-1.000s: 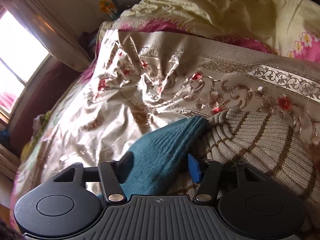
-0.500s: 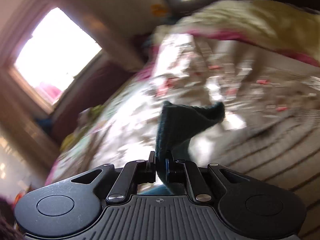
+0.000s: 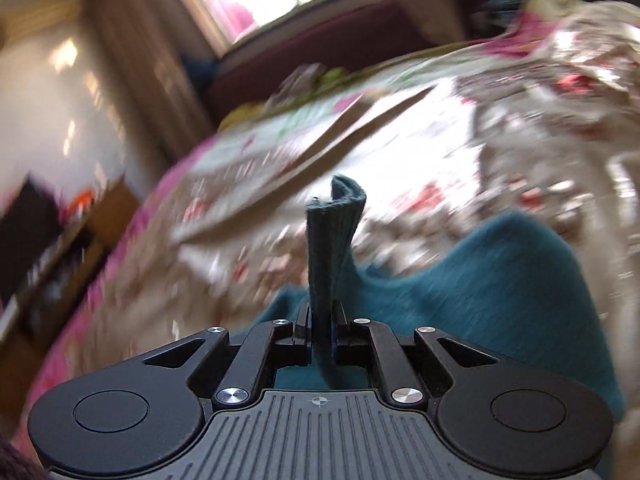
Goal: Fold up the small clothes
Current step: 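Carry the sleeve across the sweater body with the right gripper and release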
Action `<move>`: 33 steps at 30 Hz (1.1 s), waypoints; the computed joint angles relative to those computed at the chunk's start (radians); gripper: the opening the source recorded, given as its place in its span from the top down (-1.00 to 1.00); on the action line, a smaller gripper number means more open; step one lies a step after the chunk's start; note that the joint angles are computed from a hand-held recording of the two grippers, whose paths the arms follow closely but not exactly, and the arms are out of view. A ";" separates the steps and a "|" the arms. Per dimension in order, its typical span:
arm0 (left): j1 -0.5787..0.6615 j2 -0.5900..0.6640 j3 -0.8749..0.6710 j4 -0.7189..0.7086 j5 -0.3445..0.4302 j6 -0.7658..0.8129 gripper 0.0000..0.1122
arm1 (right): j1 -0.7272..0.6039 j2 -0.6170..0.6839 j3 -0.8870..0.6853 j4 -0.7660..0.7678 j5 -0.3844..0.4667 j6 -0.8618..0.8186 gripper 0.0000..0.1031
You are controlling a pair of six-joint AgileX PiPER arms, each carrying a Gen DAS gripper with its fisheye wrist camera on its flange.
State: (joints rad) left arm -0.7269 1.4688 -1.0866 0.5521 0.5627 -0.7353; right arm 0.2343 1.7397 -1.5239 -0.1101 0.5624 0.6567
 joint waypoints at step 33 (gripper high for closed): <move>0.114 -0.025 0.078 -0.122 -0.118 0.079 -0.84 | 0.308 0.294 -0.282 -0.282 0.237 0.079 0.47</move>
State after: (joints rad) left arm -0.6128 1.4436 -1.0089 0.4300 0.4443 -0.6562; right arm 0.5422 2.0341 -1.8060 -0.3921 0.7992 0.7355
